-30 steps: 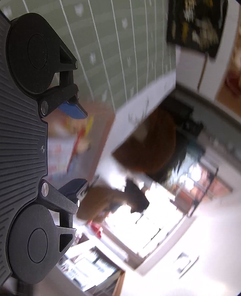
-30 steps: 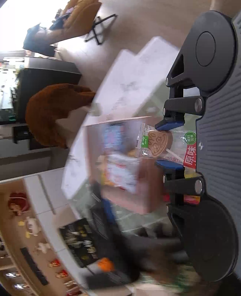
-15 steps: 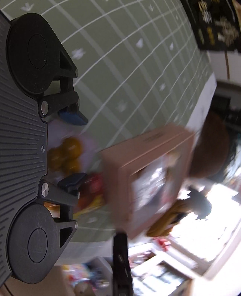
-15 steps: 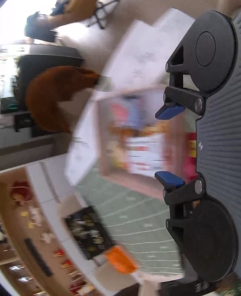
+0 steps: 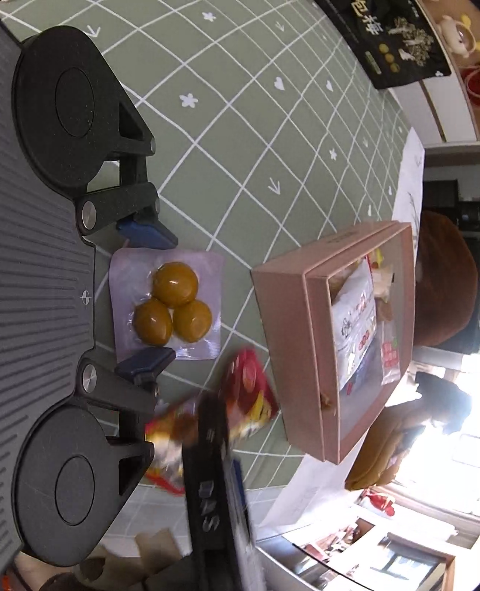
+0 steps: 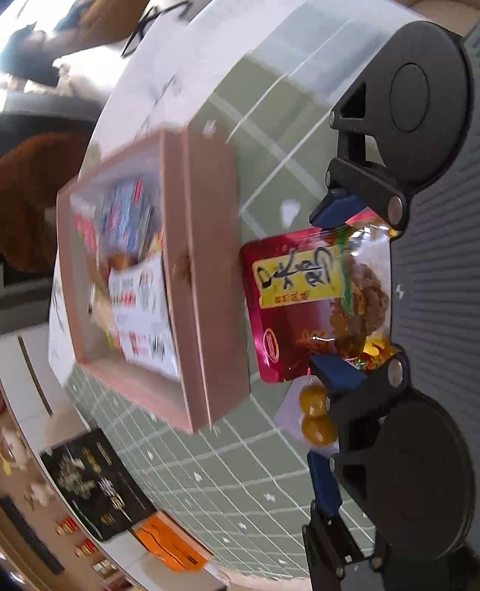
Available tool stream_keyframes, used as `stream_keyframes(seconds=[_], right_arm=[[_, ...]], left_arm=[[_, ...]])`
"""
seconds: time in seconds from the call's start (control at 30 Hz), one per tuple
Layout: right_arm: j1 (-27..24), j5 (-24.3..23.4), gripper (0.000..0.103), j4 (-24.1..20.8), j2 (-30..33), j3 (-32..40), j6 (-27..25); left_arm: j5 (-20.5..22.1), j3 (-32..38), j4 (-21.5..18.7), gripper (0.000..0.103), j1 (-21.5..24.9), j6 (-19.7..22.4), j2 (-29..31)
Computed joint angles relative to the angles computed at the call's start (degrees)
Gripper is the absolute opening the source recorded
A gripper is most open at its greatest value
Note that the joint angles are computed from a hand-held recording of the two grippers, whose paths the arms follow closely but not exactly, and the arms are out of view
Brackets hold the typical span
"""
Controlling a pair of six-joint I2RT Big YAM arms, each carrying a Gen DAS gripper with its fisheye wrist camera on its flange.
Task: Organize snacks
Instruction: 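Grasp the red-and-yellow meat pouch with the right tool while the left holds the candy tray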
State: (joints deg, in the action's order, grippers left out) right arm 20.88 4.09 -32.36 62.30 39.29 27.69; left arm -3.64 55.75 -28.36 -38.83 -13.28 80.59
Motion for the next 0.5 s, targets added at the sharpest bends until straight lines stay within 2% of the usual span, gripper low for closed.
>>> stream_keyframes(seconds=[0.13, 0.23, 0.33, 0.5], right_arm=[[-2.8, 0.1, 0.075, -1.2, -4.8, -3.3, -0.3], [-4.3, -1.2, 0.077, -1.0, -7.2, -5.1, -1.0], [-3.5, 0.2, 0.08, -0.3, -7.8, -6.0, -1.4], [-0.1, 5.1, 0.085, 1.9, -8.2, -7.6, -1.0]], left_arm=[[-2.0, 0.7, 0.9, 0.065, -0.7, -0.9, 0.9], [-3.5, 1.6, 1.8, 0.065, -1.2, 0.7, 2.4], [-5.8, 2.2, 3.2, 0.069, -2.1, 3.9, 3.8], [-4.1, 0.5, 6.0, 0.066, -1.4, 3.9, 2.9]])
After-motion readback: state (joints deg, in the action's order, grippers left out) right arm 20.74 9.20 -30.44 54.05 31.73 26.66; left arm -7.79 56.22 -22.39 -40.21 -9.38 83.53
